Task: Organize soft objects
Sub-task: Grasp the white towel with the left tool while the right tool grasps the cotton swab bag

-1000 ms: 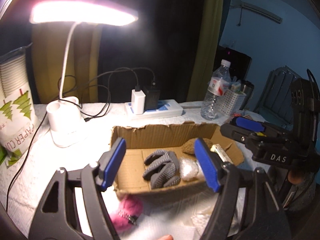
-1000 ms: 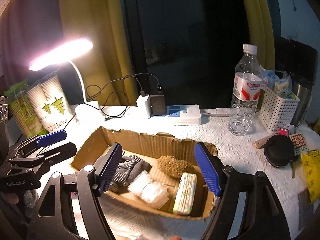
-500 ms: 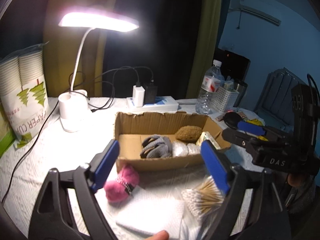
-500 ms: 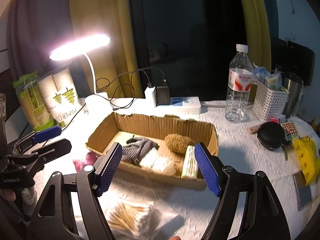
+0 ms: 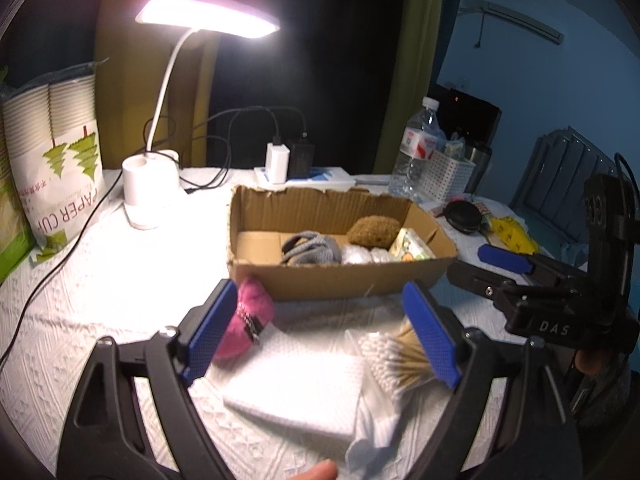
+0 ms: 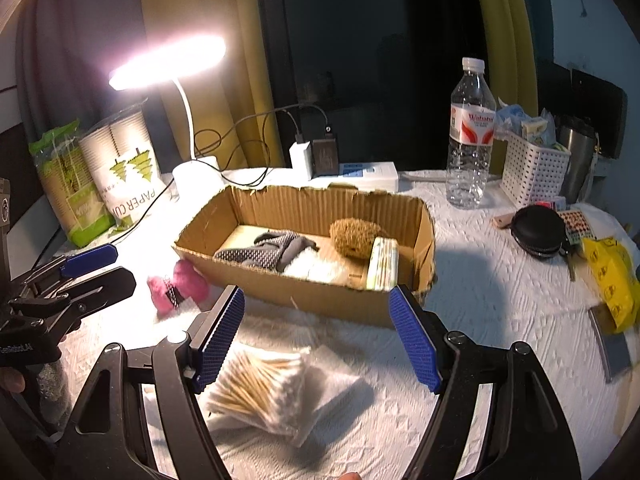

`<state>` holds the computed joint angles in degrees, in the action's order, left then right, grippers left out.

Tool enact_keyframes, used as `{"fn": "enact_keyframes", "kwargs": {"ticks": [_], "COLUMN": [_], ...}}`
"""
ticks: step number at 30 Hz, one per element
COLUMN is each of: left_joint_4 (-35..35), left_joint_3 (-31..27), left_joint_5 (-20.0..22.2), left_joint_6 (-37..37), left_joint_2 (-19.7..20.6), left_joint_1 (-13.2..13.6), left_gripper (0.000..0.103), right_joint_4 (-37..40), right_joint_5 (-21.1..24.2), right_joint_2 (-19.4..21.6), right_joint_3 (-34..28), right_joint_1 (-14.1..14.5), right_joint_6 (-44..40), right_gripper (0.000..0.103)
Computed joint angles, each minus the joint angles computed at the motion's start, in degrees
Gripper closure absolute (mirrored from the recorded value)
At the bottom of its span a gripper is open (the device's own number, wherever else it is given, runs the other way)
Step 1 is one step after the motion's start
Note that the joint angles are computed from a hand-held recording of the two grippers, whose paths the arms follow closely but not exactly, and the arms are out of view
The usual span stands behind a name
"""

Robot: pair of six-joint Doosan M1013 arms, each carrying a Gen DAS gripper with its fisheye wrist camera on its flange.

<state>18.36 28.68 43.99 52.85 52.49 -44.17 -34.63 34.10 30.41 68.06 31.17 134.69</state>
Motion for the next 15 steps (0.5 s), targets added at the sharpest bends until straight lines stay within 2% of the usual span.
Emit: {"fn": "enact_keyframes", "kwargs": {"ticks": [15], "left_joint_4": [-2.05], "left_joint_3": [3.73], "left_joint_5": [1.88], "left_joint_6": [0.00], "left_joint_2": [-0.76], "left_joint_1": [-0.40], "left_gripper": [0.017], "right_joint_4": [2.00], "right_joint_5": [0.36], "right_joint_2": [-0.66], "right_joint_3": [3.37], "right_joint_1": [-0.03], "right_joint_6": [0.20], "right_gripper": [0.025]}}
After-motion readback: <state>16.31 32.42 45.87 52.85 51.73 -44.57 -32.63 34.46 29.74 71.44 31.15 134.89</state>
